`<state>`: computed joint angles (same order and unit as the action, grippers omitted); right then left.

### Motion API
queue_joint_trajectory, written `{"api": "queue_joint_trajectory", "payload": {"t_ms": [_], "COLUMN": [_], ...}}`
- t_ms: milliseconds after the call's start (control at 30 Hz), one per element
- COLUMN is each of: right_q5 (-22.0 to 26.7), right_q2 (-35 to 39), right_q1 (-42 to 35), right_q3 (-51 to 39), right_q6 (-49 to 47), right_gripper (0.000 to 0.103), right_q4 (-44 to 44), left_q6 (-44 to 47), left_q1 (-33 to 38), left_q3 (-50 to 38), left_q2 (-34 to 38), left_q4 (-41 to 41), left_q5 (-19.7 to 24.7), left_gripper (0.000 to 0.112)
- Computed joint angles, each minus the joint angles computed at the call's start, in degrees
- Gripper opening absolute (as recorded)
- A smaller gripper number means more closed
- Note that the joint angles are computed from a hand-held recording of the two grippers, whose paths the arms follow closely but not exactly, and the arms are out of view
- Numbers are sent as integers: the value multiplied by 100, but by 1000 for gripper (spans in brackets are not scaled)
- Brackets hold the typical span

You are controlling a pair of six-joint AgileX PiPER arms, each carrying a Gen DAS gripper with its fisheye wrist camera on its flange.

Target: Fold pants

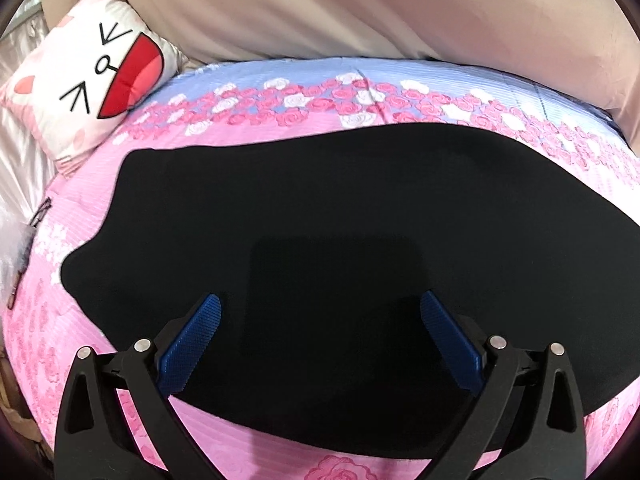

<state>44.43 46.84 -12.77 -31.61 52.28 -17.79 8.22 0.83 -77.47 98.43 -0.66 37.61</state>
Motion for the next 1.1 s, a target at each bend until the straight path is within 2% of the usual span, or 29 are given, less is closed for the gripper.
{"api": "queue_joint_trajectory", "payload": {"t_ms": [200, 300, 533, 667, 767, 900, 1033, 1100], "right_q5": [656, 1169, 1177, 1348, 999, 160, -287, -337], "right_q2": [209, 679, 1506, 2490, 3704, 5144, 6366, 6492], "right_q1": [1690, 2761, 3793, 4899, 5438, 5647, 5649, 5791], "right_q3": [-575, -1030, -1789, -3130, -4397, -5341, -5757, -5744], "right_q6": [1602, 2429, 3203, 3144, 2413, 1450, 749, 1100], "right_gripper": [18, 18, 18, 18, 18, 18, 18, 19], "right_q4": [-950, -1568, -1988, -2432, -2277, -1456, -603, -1060], "left_q6": [565, 837, 1354, 1726, 1904, 2105, 2282, 2377], "left_q1": [163, 244, 411, 627, 839, 1039, 1213, 1297], "left_q3": [-20, 29, 100, 248, 188, 233, 235, 168], "left_q2": [77, 69, 16, -182, -177, -227, -239, -209], "left_q4": [-454, -685, -1105, -1419, -1661, -1848, -1916, -1966], "left_q5": [34, -8, -38, -145, -4, 49, 128, 205], "left_gripper": [98, 98, 98, 98, 98, 98, 98, 98]}}
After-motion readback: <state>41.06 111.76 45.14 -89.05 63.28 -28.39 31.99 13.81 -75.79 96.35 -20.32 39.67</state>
